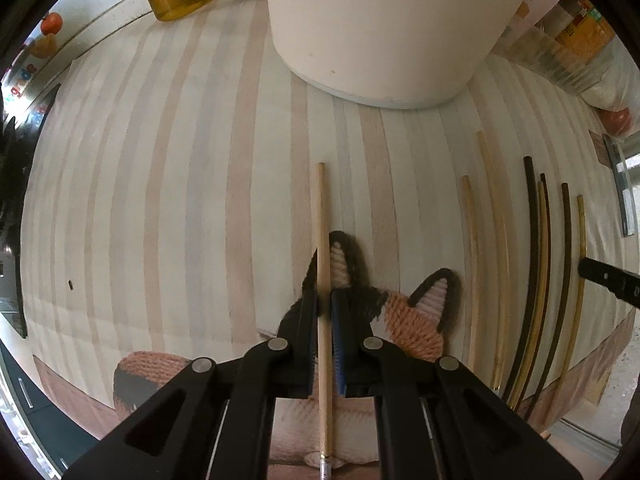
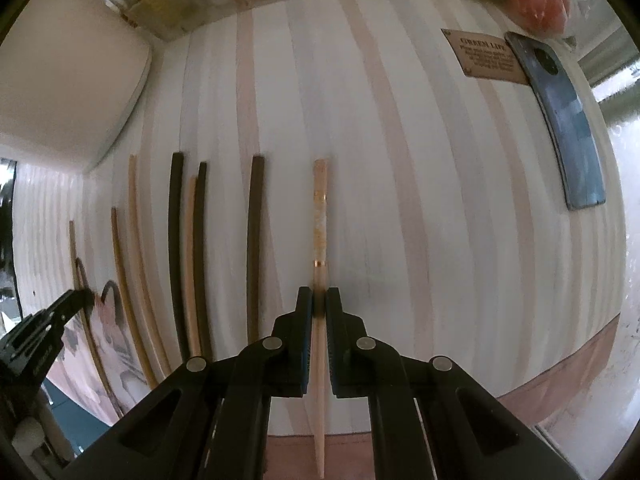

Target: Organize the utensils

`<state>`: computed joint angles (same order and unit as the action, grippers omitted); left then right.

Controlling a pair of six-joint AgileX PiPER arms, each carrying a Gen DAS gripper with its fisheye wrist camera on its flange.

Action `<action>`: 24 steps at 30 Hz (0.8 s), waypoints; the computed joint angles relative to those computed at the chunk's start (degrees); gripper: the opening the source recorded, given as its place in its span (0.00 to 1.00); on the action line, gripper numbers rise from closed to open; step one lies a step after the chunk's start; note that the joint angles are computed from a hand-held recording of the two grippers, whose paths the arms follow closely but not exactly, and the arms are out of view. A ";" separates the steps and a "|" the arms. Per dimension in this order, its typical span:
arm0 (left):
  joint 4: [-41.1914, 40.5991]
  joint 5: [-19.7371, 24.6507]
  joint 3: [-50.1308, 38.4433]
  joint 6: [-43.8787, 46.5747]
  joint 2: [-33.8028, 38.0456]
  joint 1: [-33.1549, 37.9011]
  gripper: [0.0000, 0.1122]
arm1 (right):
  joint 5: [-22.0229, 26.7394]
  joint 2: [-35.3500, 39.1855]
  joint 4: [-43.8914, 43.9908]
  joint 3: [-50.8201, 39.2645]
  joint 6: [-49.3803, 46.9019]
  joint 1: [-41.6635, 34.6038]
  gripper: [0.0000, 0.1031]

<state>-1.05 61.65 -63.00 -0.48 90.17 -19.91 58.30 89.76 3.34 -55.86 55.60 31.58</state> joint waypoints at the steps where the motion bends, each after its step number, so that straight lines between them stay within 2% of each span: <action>1: 0.03 -0.04 -0.04 0.11 0.04 0.16 0.05 | 0.03 0.24 0.06 -0.14 -0.03 -0.35 0.07; 9: -0.05 -0.30 -0.21 1.06 0.29 0.88 0.05 | 3.96 2.43 -0.48 -4.84 1.64 0.81 0.07; 17: 1.82 -1.04 1.68 -4.11 -2.01 -3.94 0.04 | 4.91 6.97 -3.52 -10.30 6.71 4.86 0.06; 21: 2.16 -0.03 0.87 -3.86 -5.05 -4.18 0.04 | 0.75 2.18 -3.78 -5.65 11.49 6.70 0.06; 24: 1.46 1.33 -0.80 -3.21 -7.48 -3.63 0.04 | 1.07 -1.27 -7.26 -5.02 16.79 9.94 0.06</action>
